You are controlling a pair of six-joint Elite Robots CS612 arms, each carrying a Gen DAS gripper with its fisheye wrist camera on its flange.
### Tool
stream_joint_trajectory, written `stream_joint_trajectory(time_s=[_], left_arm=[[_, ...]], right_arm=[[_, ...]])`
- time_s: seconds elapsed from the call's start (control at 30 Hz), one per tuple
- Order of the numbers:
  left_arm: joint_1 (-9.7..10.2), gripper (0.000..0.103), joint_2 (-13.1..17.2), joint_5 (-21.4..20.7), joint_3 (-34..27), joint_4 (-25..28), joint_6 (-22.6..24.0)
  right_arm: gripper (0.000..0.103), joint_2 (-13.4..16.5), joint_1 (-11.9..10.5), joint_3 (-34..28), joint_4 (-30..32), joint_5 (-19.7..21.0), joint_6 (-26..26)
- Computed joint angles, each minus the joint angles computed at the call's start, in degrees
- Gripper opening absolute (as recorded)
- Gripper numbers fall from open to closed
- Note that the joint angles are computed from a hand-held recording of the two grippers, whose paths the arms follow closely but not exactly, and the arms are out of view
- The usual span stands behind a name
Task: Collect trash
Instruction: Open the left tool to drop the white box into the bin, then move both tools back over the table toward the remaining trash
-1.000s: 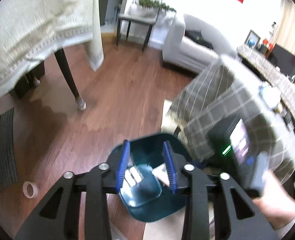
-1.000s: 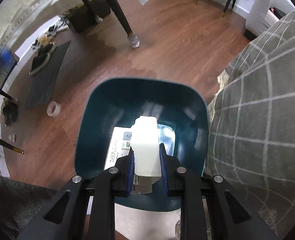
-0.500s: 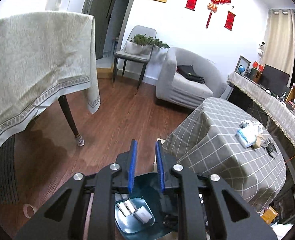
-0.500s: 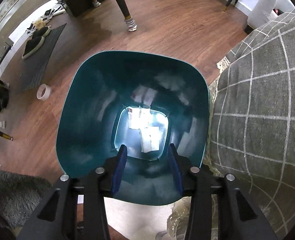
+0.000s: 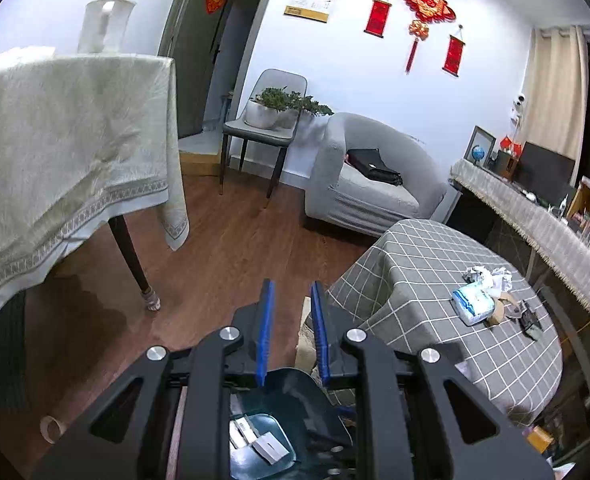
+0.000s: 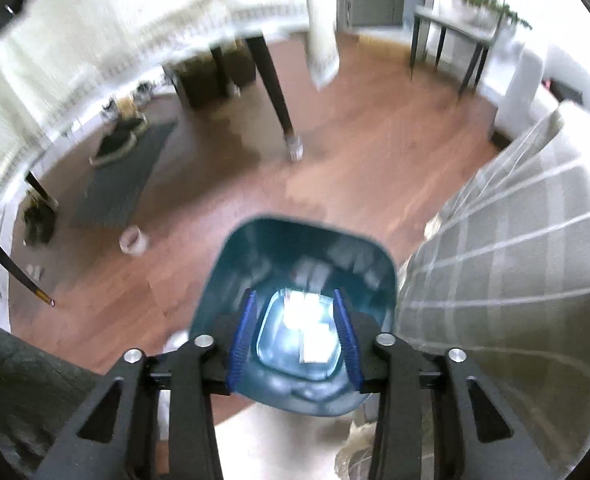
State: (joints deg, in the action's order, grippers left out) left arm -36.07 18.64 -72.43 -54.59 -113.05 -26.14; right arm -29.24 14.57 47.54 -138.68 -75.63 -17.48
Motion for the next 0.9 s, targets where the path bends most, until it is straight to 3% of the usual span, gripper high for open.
stream_joint_trajectory(time_s=[0.13,0.33,0.5,0.77,0.9], left_arm=[[-0.70,0.023,-1.15,0.25,2.18,-1.18,2.76],[-1.30,0.029,-2.76,-2.05,5.76,-3.30,2.72],[-2.08,0.038,-4.36,-4.11,9.47,-6.19,3.08],[-3.23,0.043,-7.35,-8.69,16.42,-9.89,4.44],[-3.78,0.048,-9.40,-13.58,21.11,-10.93,7.35]], right_arm=[[0.032,-2.35,-1.25,3.31,-5.61,2.69,1.53],[0.031,-4.79,-2.72,6.70,-10.95,3.38,3.78],[0.031,-7.22,-4.51,10.83,-15.03,2.41,5.81],[0.031,-10.14,-7.28,16.09,-20.59,-0.28,9.80],[0.031,-11.38,-8.42,18.62,-22.84,-1.25,11.73]])
